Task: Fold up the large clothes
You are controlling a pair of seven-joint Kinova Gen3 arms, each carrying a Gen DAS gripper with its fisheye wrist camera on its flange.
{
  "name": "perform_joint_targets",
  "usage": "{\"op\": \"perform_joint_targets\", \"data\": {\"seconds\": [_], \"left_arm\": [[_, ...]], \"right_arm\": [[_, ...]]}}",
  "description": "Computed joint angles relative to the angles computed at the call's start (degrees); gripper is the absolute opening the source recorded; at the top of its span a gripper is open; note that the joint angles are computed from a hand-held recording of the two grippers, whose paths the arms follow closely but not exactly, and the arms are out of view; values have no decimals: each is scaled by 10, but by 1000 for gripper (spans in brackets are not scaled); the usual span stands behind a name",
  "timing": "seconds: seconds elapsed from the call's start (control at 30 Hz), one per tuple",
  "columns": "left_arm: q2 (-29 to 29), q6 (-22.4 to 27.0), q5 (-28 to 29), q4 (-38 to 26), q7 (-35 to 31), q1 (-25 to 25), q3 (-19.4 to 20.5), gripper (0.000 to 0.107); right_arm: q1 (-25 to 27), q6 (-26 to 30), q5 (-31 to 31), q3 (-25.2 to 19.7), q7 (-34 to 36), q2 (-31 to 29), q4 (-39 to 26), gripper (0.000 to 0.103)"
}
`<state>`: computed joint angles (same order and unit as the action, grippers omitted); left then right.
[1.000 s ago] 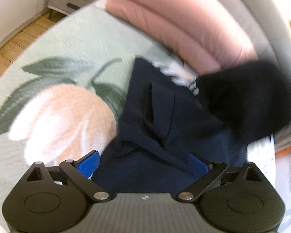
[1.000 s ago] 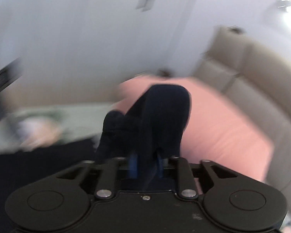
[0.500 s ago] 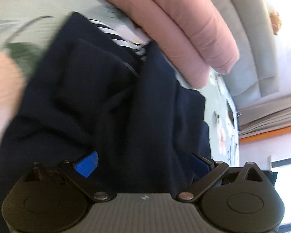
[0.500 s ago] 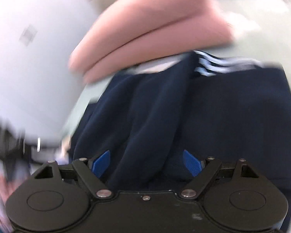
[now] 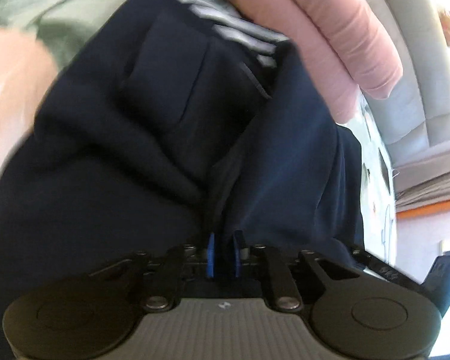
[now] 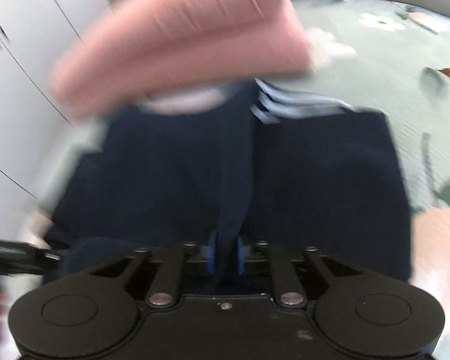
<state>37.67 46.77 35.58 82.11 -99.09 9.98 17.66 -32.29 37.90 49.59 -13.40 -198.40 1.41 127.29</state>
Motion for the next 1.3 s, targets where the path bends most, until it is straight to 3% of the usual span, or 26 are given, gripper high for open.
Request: {"op": "perform_joint_targets", "data": {"seconds": [0.07, 0.17, 0.23, 0.27, 0.3, 0.37, 0.5, 0.6, 0.73, 0.9, 1.0, 1.1, 1.2, 1.3], "left_arm": [[-19, -12, -14, 11, -6, 8, -6, 37], [-39, -6, -36, 3, -18, 13, -5, 53], [-46, -1, -21, -1, -48, 2, 13, 70], [-48, 4, -20, -5, -53, 5, 15, 85], [-46, 9, -23, -13, -49, 18, 6, 91], [-31, 35, -43, -43, -16, 52, -21, 90], [18, 98, -79, -83, 27, 65, -25, 87], [4, 74, -86, -57, 2, 57, -15, 82], [6, 110, -113, -94, 53, 89, -43, 80], [-20, 89, -174, -76, 79, 123, -66, 81], [-33, 56, -169, -41, 73, 101, -48, 81], [-54, 31, -163, -8, 65, 88, -47, 81], [-90, -13, -152, 48, 59, 67, -52, 83], [-115, -33, -146, 83, 46, 40, -57, 85]], "right_arm": [[-29, 47, 14, -6, -20, -5, -4, 63], [-59, 117, 74, -42, -82, -7, -10, 80], [-96, 163, 109, -49, -83, 5, -27, 82], [-100, 184, 127, -61, -70, 16, -36, 82], [-94, 195, 141, -75, -48, 28, -48, 84], [-51, 190, 140, -117, -1, 46, -71, 91], [47, 116, 56, -185, 92, 102, -96, 91], [41, 97, -8, -169, 129, 118, -82, 94], [46, 37, -33, -149, 65, 69, -33, 95], [13, 81, 63, -172, -33, 21, -20, 99], [23, 51, 82, -177, -35, 61, -21, 101], [-45, 84, 130, -156, -95, 120, -3, 102], [-102, 114, 127, -152, -165, 109, 20, 102], [-77, 102, 109, -195, -204, 80, 42, 102]]}}
